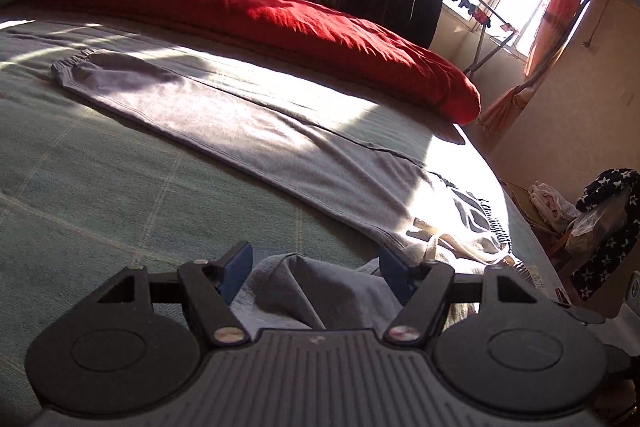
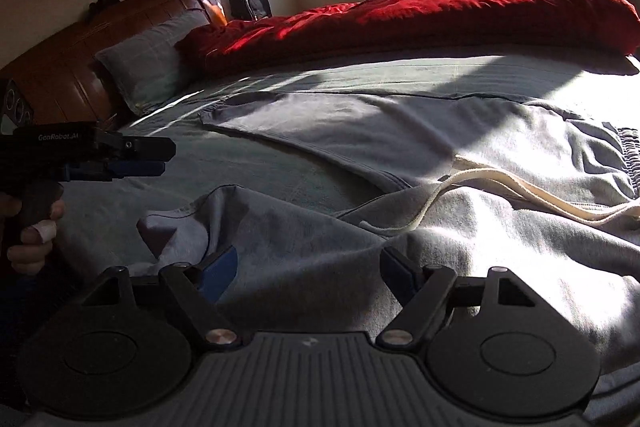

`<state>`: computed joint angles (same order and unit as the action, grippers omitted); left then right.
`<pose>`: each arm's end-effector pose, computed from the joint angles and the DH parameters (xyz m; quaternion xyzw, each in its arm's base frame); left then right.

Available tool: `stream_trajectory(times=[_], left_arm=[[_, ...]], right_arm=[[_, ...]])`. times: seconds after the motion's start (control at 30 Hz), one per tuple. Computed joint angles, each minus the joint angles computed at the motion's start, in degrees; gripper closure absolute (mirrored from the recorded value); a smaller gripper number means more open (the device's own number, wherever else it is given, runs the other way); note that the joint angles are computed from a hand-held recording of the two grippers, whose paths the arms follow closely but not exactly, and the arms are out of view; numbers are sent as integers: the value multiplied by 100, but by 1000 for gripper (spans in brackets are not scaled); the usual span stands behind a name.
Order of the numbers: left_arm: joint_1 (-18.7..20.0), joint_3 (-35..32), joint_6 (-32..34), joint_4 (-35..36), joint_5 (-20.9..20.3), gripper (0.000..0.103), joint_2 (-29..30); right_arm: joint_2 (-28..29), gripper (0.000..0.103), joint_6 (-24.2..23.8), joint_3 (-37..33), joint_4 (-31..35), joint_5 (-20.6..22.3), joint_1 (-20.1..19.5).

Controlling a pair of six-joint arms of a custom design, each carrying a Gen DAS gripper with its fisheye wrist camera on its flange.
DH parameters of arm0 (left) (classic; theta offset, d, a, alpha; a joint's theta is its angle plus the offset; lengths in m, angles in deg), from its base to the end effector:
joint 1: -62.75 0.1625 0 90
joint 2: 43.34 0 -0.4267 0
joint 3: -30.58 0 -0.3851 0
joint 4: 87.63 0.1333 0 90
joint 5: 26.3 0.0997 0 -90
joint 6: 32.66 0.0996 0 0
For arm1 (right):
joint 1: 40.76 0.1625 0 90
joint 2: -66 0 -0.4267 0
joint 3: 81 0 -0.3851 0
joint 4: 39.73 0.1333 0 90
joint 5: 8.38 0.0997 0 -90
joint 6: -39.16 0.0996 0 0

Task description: Fold clothes

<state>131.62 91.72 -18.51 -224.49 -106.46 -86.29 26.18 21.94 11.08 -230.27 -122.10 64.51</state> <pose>-0.1528 -0.8123 0.2947 0.2723 0.9263 -0.2513 0.0679 0.2737 -0.6487 0.1449 0.1691 -0.8809 0.3970 0.1943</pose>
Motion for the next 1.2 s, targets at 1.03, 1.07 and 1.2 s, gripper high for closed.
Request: stream_trajectory(times=[1.03, 1.07, 1.2], left_arm=[[200, 434, -291, -220, -327, 33, -55], [181, 450, -261, -193, -339, 33, -51], [104, 504, -142, -79, -389, 33, -29]], right_arm=[[87, 92, -836, -444, 230, -1480, 140], [37, 92, -814, -373, 69, -1578, 98], [-80, 92, -778, -160, -530, -2102, -52]])
